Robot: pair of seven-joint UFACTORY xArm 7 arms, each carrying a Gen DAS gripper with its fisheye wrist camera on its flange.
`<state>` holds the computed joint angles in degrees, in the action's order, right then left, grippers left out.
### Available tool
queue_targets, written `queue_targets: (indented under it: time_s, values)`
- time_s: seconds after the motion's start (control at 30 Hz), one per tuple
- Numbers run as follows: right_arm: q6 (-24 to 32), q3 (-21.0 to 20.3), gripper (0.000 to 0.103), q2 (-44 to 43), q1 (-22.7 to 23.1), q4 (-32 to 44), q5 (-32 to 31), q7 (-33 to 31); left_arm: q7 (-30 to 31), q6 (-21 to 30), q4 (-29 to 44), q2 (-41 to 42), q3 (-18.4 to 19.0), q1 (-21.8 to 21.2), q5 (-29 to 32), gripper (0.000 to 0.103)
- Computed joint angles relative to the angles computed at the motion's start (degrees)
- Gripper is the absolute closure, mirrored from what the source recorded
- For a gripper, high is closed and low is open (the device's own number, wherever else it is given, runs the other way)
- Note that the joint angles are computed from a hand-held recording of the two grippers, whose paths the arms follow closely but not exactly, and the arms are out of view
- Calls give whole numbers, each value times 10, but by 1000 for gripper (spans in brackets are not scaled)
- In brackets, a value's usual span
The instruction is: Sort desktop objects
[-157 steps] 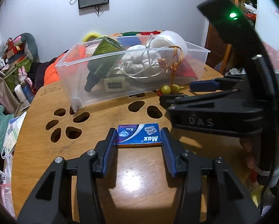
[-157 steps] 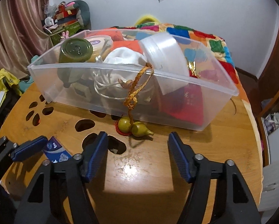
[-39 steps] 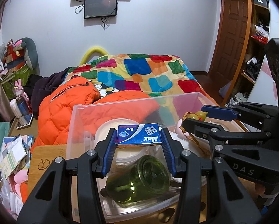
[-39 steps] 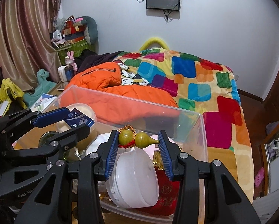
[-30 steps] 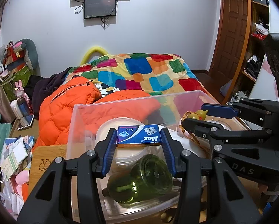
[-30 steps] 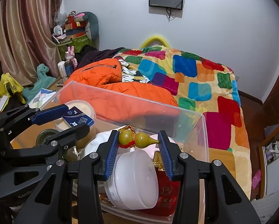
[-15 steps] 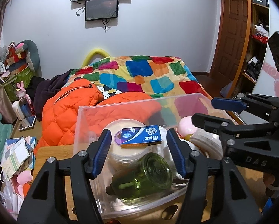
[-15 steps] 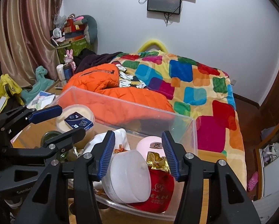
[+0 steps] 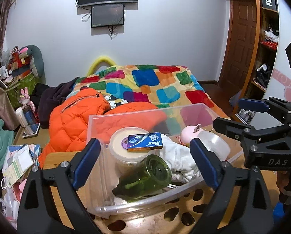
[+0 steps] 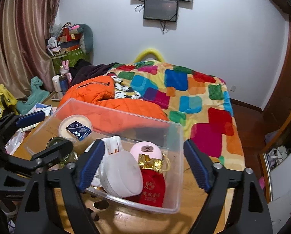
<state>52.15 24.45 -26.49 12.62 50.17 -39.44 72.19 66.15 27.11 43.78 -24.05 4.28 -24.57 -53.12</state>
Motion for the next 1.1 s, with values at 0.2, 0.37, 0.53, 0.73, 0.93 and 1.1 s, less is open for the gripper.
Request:
queue_targets:
  time_s: [0.2, 0.37, 0.53, 0.73, 0.93, 1.1]
  values:
    - [32, 10, 20, -6, 8, 5, 10, -2, 10, -12, -24, -34, 9, -10, -1, 5]
    - [55, 22, 16, -18, 17, 4, 10, 7, 2, 0, -38, -61, 18, -11, 6, 4]
    - [66, 35, 12, -39, 23, -3, 12, 24, -15, -3, -57, -93, 27, -15, 13, 4]
    - [94, 65, 7, -54, 25, -1, 8, 37, -43, -17, -83, -132, 35, -23, 34, 4]
    - [121, 88, 7, -63, 35, 1, 0, 49, -70, -31, -106, -163, 46, -33, 65, 3]
    - [138, 106, 6, -70, 41, -2, -2, 63, -99, -52, -129, -190, 53, -42, 98, 3]
